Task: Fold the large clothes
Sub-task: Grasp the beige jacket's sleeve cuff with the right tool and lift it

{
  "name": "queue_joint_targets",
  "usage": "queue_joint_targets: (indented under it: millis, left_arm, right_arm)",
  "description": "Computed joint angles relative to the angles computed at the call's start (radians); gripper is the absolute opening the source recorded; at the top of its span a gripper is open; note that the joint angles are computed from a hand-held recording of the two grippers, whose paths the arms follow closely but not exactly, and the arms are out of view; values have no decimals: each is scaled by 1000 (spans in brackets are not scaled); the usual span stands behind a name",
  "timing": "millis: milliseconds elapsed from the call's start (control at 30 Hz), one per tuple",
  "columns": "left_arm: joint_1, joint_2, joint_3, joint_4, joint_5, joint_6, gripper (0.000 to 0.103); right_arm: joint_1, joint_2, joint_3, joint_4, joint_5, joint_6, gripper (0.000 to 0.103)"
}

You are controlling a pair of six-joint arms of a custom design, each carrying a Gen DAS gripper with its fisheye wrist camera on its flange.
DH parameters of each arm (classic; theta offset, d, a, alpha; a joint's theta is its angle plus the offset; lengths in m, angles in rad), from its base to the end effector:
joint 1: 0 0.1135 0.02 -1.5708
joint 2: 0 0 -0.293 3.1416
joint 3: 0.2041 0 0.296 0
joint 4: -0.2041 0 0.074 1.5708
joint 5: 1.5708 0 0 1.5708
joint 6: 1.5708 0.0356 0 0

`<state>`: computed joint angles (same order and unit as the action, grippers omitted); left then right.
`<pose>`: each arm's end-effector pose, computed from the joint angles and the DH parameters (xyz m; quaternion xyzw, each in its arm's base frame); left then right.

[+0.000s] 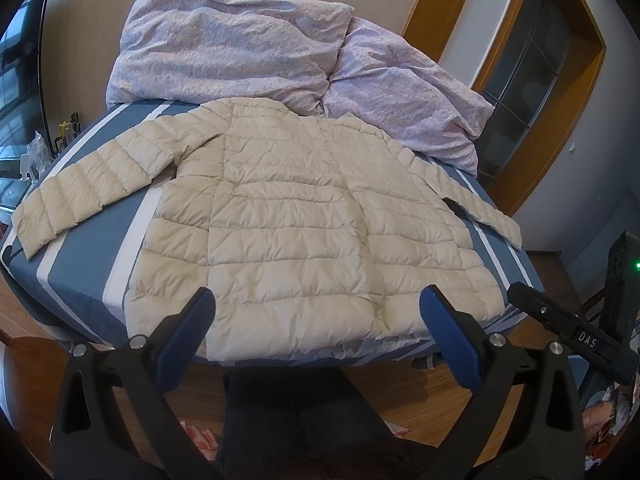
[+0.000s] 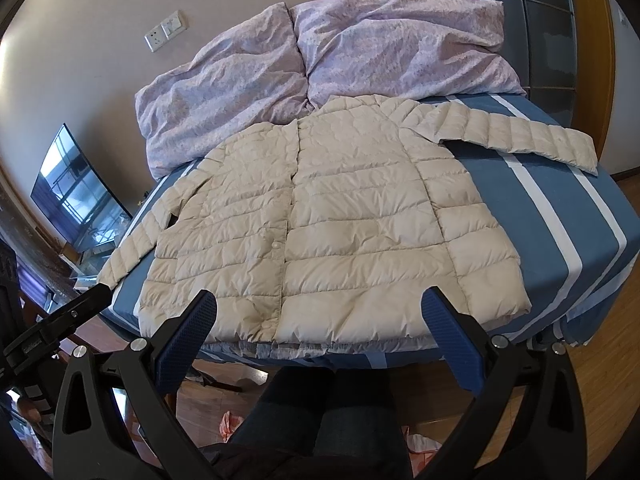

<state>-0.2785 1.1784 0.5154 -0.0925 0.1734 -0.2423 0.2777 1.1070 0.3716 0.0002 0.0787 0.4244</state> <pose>0.2413 -0.0754 0.1783 0.0509 0.9138 -0.1785 0.3612 0.2175 0.0591 0.1521 0.0829 0.9097 0.1057 0.3931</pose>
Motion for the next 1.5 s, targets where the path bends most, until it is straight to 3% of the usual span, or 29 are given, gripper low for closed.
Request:
queue_joint_targets:
  millis: [100, 233, 633, 833, 1100, 1333, 1500]
  left_arm:
    - [18, 29, 4, 13, 12, 10, 101]
    - [55, 173, 66, 58, 28, 39, 101]
    - [63, 510, 333, 78, -101, 84, 101]
    - [82, 698, 528, 76, -200, 120, 101]
    - [98, 938, 756, 42, -327, 136, 101]
    - [92, 1045, 831, 43, -396, 159, 101]
    - [90, 1069, 842, 55, -400, 166, 101]
  right_arm:
    - [-33, 34, 14, 12, -16, -16, 102]
    - [-65, 110, 49, 34, -22, -29, 102]
    - [-284, 420, 236, 105, -54, -95, 102]
    - [-464, 619, 422, 94, -44, -133, 102]
    - [-696, 885, 755, -26, 33, -100, 102]
    - [-822, 1058, 1010, -110, 141, -48, 102]
    - [-873, 1150, 1137, -187, 83, 19, 96]
